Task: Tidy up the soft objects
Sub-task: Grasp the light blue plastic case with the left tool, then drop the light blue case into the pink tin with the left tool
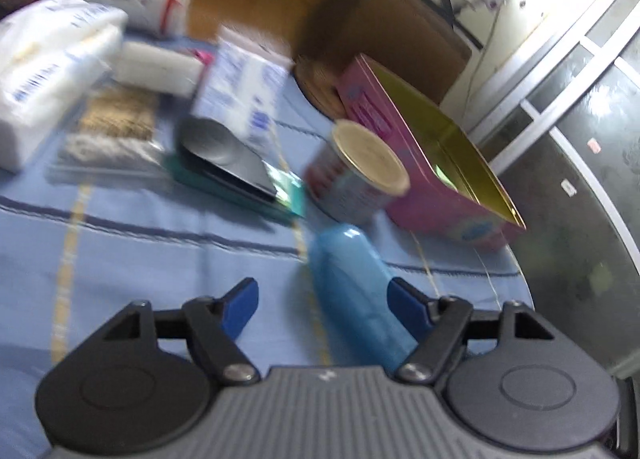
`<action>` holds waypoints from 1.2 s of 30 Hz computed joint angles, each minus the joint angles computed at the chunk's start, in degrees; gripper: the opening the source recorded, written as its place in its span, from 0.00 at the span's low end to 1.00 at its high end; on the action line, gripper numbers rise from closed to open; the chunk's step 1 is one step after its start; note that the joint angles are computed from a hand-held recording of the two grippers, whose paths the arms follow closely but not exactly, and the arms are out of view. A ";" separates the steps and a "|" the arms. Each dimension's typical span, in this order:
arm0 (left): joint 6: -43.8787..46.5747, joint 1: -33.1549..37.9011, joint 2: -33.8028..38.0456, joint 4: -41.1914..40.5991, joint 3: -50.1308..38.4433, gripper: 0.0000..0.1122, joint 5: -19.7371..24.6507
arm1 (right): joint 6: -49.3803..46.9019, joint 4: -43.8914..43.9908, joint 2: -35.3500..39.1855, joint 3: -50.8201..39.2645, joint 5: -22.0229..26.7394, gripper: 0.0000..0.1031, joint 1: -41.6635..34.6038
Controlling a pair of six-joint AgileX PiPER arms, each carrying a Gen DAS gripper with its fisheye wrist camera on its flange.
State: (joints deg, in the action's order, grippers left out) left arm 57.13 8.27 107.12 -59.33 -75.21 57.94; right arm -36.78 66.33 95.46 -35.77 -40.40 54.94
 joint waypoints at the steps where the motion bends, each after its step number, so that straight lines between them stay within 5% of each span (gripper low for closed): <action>1: -1.22 -1.27 -0.44 0.62 0.45 0.68 -0.96 | 1.75 -0.73 -0.18 0.88 -1.40 0.72 0.40; 6: -4.80 -4.86 -1.45 0.47 2.41 0.63 -4.09 | 8.59 -10.11 -0.02 1.78 -0.56 0.73 -1.16; 7: -5.40 -4.70 -0.43 -0.38 1.51 0.52 -2.20 | 9.04 -11.50 0.52 1.77 -0.40 0.60 -1.37; 9: -9.36 -5.67 -0.69 1.13 0.07 0.51 -1.92 | 7.90 -10.93 1.68 0.39 0.93 0.38 -2.04; 15: -12.94 -11.96 -1.71 1.18 -10.39 0.51 -0.31 | 9.82 -9.84 -1.65 3.99 -8.34 0.38 -0.19; 20: -19.83 -21.04 8.47 3.92 -31.08 0.49 -2.69 | 3.26 -7.49 -7.83 3.69 -12.27 0.38 -6.29; 27: -34.96 -28.01 25.74 16.60 -57.78 0.50 -2.54 | 4.44 -14.46 -4.69 -4.88 1.51 0.38 -25.84; 31: -36.49 -27.35 23.93 16.15 -54.24 0.51 -4.98 | -0.30 -10.86 -2.69 -8.32 5.22 0.51 -28.56; 36: -13.82 -16.61 9.51 -3.10 -29.95 0.55 -6.01 | 3.09 -7.78 -7.51 -2.22 -2.94 0.54 -21.44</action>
